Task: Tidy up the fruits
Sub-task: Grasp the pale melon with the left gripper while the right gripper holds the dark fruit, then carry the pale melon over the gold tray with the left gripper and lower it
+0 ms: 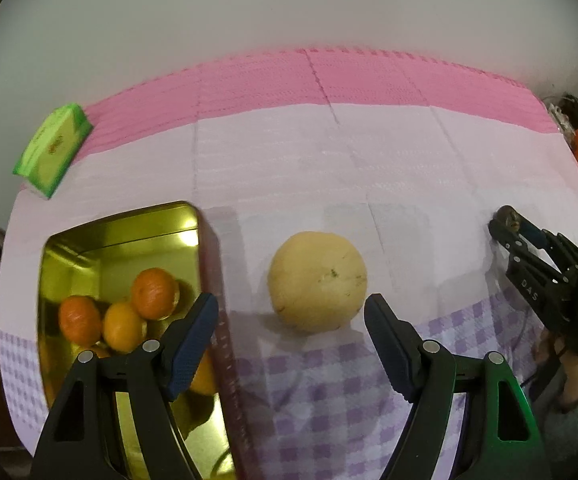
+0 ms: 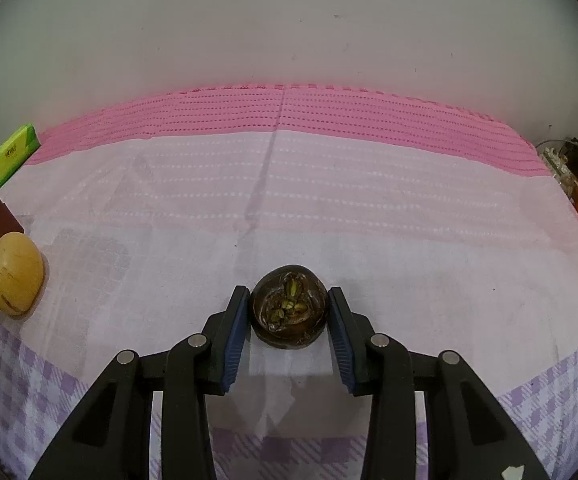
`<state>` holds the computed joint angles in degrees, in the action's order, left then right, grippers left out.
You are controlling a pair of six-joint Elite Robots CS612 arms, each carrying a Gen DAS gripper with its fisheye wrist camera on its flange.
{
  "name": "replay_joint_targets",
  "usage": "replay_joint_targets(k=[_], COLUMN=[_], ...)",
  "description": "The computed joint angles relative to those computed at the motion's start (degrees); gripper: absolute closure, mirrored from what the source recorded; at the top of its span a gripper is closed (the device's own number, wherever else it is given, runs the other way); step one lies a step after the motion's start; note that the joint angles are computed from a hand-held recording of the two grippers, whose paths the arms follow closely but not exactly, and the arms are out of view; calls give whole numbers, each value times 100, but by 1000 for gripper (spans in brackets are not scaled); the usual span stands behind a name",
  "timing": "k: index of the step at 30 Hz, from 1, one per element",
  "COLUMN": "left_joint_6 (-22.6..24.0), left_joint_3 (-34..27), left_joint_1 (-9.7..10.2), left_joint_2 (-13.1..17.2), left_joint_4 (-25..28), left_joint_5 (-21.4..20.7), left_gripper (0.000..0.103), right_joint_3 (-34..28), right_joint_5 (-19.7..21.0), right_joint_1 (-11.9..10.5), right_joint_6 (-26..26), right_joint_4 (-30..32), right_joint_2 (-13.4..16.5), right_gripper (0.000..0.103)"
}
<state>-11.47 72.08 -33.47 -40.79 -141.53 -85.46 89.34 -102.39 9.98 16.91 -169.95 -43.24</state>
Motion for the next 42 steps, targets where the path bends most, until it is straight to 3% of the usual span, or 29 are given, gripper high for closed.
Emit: replay_joint_targets(k=[3, 16, 19, 31, 42], left_joint_6=[59, 103, 48, -40, 22], left_joint_3=[-194, -596, -668, -551, -125], left_joint_1=[1, -24, -20, -30, -68], left_joint_2=[131, 444, 495, 448, 123], left_joint_4=[234, 503, 612, 447, 198], left_joint_5=[-144, -55, -113, -100, -185], left_gripper=[27, 27, 32, 36, 36], right_joint_3=[109, 145, 144, 143, 141], right_joint_5=[43, 61, 62, 64, 62], right_joint_1=[-37, -43, -44, -45, -47], right_joint_6=[-15, -8, -4, 0, 0], right_joint_4=[-76, -106, -104, -104, -101], right_joint_2=[-44, -56, -56, -55, -55], right_gripper=[66, 65, 65, 65, 65])
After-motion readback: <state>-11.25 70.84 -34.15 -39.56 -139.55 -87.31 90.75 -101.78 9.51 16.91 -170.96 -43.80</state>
